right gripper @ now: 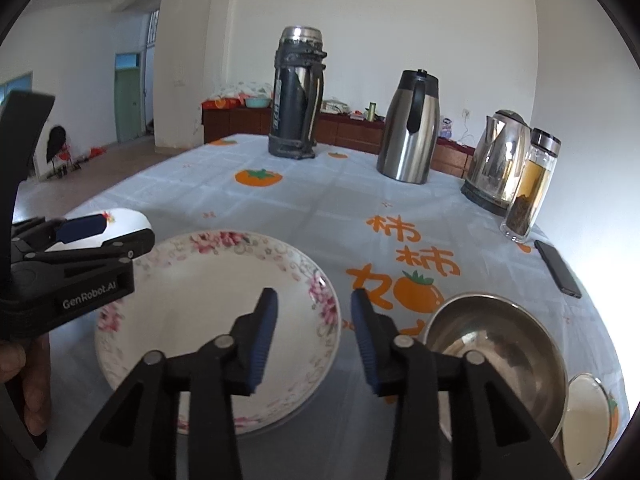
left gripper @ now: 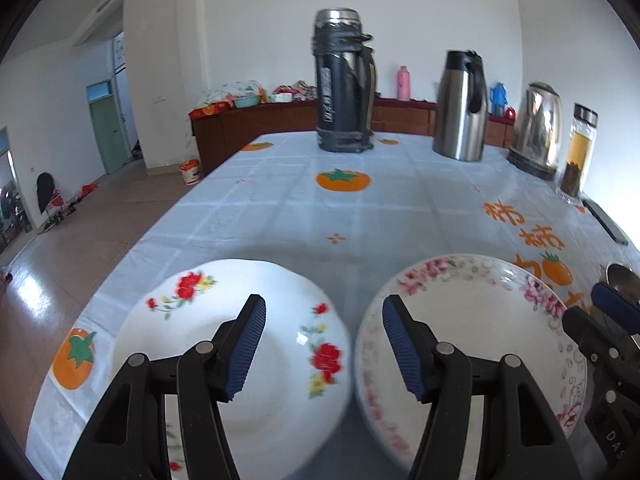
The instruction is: Organize plates and bowls
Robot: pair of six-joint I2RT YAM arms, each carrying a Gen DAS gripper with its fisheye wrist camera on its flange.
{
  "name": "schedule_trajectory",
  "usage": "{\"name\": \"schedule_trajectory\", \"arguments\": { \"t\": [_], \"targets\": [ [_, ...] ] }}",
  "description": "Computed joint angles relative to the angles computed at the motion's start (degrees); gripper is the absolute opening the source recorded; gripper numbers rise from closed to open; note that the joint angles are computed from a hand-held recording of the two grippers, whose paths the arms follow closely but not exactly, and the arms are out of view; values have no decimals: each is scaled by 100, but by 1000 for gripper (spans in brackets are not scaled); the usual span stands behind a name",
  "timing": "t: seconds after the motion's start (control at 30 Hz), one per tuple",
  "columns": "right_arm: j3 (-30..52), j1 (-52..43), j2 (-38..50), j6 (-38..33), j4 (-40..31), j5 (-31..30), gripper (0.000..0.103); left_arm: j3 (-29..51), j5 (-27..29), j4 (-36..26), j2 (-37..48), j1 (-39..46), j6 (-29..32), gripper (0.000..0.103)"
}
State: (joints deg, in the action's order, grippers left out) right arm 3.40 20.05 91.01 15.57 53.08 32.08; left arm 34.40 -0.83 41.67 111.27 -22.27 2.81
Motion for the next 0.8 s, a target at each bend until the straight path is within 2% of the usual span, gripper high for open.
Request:
{"name": "schedule_trajectory", "arguments": {
  "t": [0.13, 0.17, 0.27, 0.37, 0.5, 0.6, 0.8],
  "targets": [
    [163, 337, -634, -26, -645, -138, 57, 30, -99, -52, -91, 655, 123, 63],
    [260, 422, -662, -23, -778, -173, 58, 103, -192, -91, -39, 836, 188, 64],
    [706, 645, -461, -8, -1077, -372, 58, 310, -463, -42, 228, 1319, 167, 64],
    [1187, 822, -60, -42, -1215, -550, 58, 369, -333, 87, 397, 1669, -21, 63],
    [1967, 925, 502, -147, -1612, -759, 58, 600, -70, -380, 479, 1849, -211, 64],
    [2670, 984, 943, -273, -2115, -798, 56, 585, -168, -363, 502, 1834, -173, 64],
    [3965, 964, 1702, -212, -3364, -769, 52, 795, -80, -777, 585, 1912, -184, 64]
  ]
}}
